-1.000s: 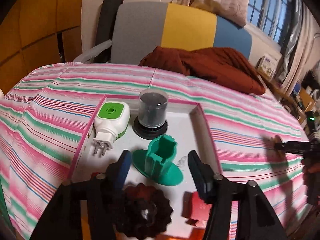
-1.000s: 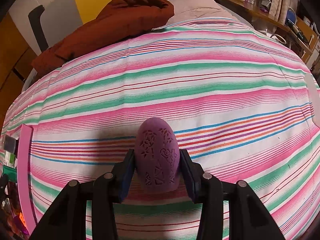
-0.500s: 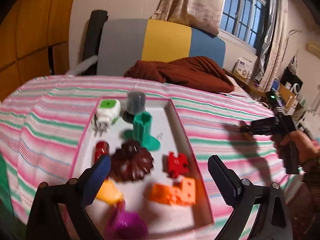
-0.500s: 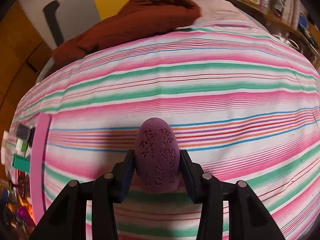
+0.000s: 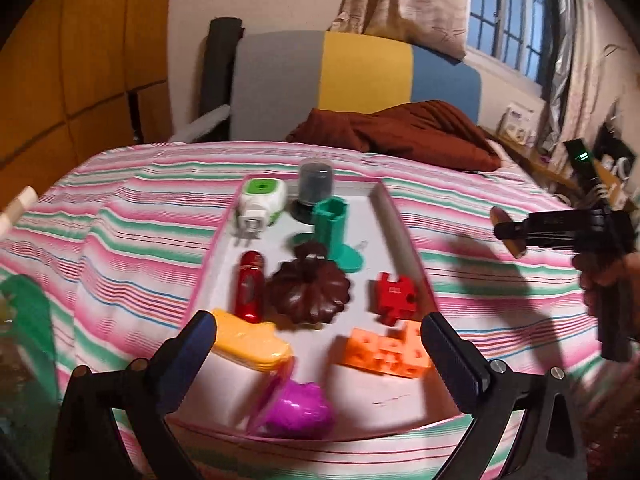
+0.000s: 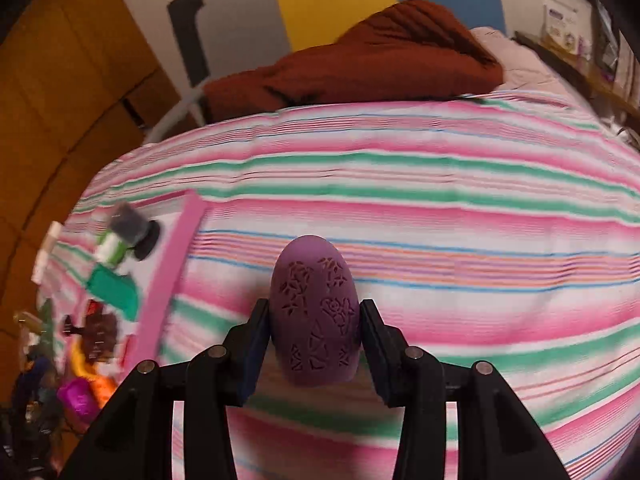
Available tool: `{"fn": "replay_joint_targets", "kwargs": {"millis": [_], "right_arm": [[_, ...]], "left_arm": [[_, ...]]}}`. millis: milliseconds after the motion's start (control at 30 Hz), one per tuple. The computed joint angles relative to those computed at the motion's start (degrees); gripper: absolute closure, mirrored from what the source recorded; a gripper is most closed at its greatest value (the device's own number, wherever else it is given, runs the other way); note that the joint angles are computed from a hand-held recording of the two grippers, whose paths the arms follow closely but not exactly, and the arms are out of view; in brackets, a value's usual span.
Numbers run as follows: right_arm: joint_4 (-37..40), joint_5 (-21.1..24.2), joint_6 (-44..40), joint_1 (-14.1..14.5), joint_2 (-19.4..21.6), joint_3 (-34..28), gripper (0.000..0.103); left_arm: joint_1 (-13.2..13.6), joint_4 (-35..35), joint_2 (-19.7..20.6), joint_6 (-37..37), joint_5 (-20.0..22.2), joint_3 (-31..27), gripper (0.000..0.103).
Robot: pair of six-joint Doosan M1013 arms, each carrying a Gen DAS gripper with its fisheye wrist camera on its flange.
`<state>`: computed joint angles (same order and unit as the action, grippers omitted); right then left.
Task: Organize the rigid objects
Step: 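Carry the purple egg piece into the tray and open the right tool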
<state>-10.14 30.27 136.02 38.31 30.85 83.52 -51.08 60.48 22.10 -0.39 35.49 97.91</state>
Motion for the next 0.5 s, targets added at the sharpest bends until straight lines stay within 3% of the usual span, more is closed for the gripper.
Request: {"fn": "replay_joint_targets", "kwargs": {"millis": [200,400,500], "right_arm": [[12.4,-1.1,-9.5,1.6,2.5,-4.5,0.059],[13.4,2.9,-12.7,3.9,6.7,-12.6,0.059],[11.6,5.7,-10.4,4.7,9.0,-16.7,0.059]], "left_arm": [[0.3,0.6,-0.5,-2.1,2.1,0.8,0.000],[0.3,-0.2,-1.4,-2.2,5.1,1.8,0.000],[0.6,0.2,-1.9,-3.1,5.2,2.5,0.000]]}}
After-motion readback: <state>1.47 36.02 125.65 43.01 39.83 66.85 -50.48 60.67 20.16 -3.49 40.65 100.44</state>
